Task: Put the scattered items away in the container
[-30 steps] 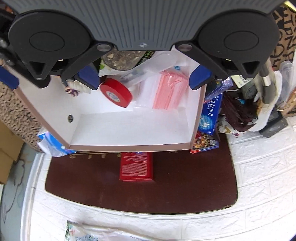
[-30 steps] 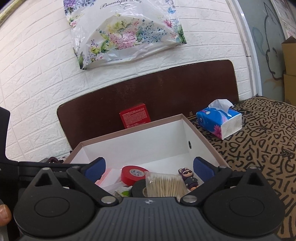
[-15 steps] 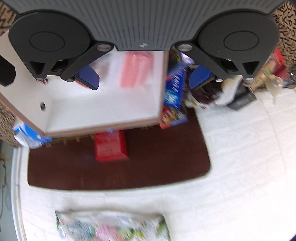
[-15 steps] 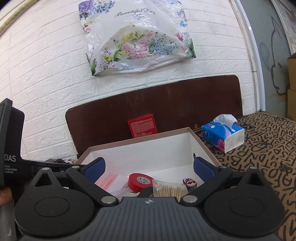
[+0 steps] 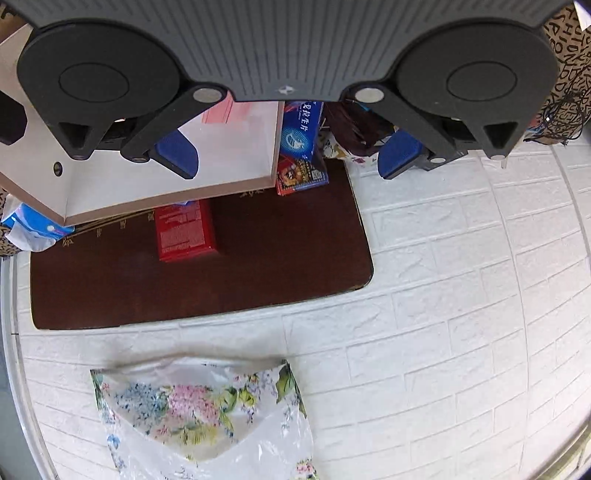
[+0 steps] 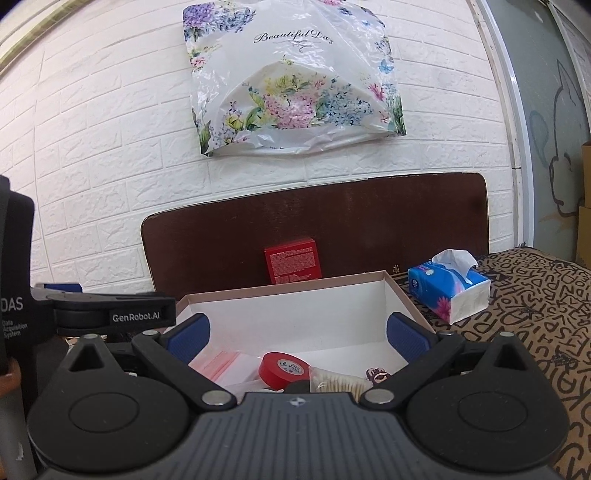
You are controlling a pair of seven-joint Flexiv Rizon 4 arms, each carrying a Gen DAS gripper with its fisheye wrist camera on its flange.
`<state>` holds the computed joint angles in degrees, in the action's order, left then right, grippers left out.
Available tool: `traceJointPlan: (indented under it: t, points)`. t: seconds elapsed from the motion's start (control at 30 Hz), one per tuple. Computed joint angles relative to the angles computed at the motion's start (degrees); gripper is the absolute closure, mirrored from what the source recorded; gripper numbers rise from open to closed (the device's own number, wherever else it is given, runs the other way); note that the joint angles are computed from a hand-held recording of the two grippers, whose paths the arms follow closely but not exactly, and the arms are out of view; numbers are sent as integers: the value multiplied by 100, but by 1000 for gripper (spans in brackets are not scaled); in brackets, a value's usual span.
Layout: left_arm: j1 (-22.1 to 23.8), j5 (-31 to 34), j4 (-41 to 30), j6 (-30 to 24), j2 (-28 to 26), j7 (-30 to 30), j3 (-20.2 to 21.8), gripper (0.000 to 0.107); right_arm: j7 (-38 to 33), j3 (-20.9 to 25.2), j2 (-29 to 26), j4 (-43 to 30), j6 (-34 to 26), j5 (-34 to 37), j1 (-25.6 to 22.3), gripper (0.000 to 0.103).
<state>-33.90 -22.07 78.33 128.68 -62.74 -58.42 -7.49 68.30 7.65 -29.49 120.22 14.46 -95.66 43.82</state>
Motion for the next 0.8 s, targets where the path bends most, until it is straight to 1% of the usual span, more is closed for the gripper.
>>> traceJointPlan:
  t: [0.1, 0.2, 0.27, 0.4, 0.6, 0.7, 0.8]
  points:
    - [150, 251, 94, -210, 91, -121, -142, 4, -34, 2, -5, -1, -6, 11, 4, 0]
    - [302, 588, 115, -232, 95, -319, -262, 4, -100, 8, -15, -4, -19, 40, 21, 0]
    - [460, 926, 125, -226, 87, -503, -400, 4, -125, 13, -16, 4, -21, 61, 28, 0]
    - [488, 1225, 134, -260, 106, -601, -354, 4, -153, 21, -24, 2, -40, 127, 46, 0]
    - [370, 1121, 109, -171, 66, -567, -213, 4, -317, 16, -49, -31, -66, 192, 85, 0]
    - [304, 931, 116, -182, 75, -536, -148, 4, -387, 17, -56, -43, -80, 234, 103, 0]
    - [336, 852, 164, -112, 81, -632, -196, 4, -395, 14, -60, -44, -90, 267, 111, 0]
